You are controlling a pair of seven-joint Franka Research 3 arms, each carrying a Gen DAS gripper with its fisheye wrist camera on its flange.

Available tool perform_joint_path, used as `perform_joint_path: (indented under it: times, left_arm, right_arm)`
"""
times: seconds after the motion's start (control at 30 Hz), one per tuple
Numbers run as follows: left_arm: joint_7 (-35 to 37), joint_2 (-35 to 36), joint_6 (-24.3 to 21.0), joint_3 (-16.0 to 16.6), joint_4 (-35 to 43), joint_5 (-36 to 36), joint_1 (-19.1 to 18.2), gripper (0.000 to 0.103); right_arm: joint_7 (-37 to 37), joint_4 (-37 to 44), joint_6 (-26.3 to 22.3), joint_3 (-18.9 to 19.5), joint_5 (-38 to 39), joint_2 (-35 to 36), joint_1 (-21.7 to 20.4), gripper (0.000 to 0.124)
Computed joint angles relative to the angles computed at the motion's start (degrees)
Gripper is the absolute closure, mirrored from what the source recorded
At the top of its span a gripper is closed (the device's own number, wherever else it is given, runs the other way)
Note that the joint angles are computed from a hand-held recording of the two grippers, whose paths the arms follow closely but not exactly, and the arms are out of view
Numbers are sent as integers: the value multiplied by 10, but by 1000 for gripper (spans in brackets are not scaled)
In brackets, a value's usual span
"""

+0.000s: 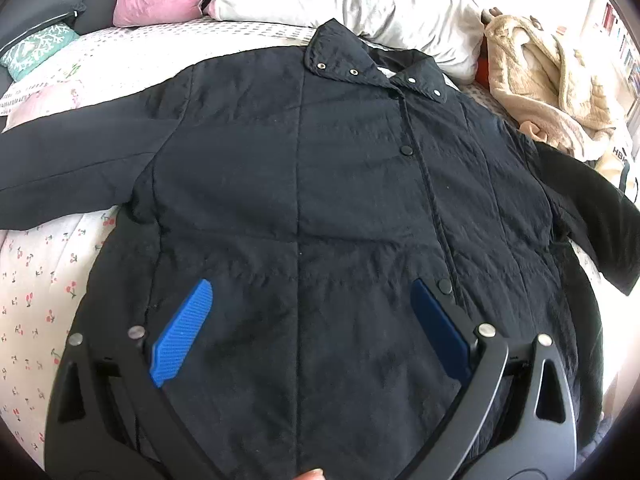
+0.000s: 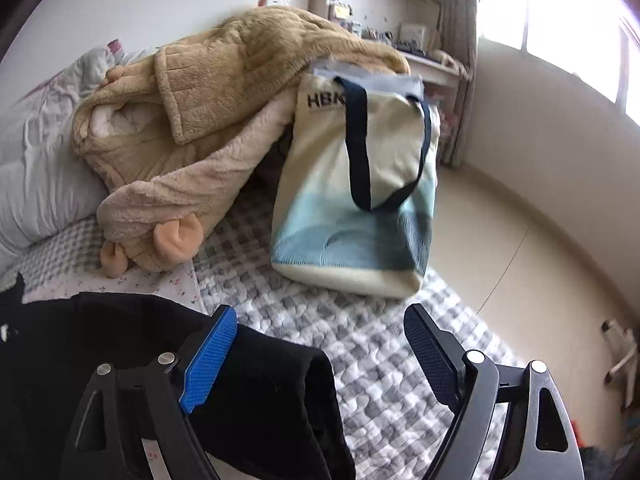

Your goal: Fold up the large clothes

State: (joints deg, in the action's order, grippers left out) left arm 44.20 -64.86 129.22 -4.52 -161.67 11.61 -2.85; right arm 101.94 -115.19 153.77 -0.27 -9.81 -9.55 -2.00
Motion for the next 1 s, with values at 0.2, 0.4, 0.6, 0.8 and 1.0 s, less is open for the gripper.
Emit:
perform_joint_path:
  times: [0.2, 0.4, 0.6, 0.8, 1.0]
  left_arm:
    - [-2, 10, -4, -5, 3, 1, -4, 4]
    - [-3, 17, -13, -5, 7, 4, -2, 4]
    - [-5, 24, -11, 0, 7, 0, -3, 4]
    - [-2, 35, -13, -3, 10, -1, -5, 4]
    - [1, 51, -14, -10, 13, 3, -10, 4]
  right_arm:
    - [-125, -44, -20, -73, 311, 0, 24, 37]
    - [-187, -27, 15, -77, 422, 10, 17, 37]
    - [-297, -17, -23, -82, 500, -6, 24, 37]
    - [-410, -59, -92, -99, 596, -24, 38, 37]
    - [-460, -34, -131, -98, 697, 46, 22, 84]
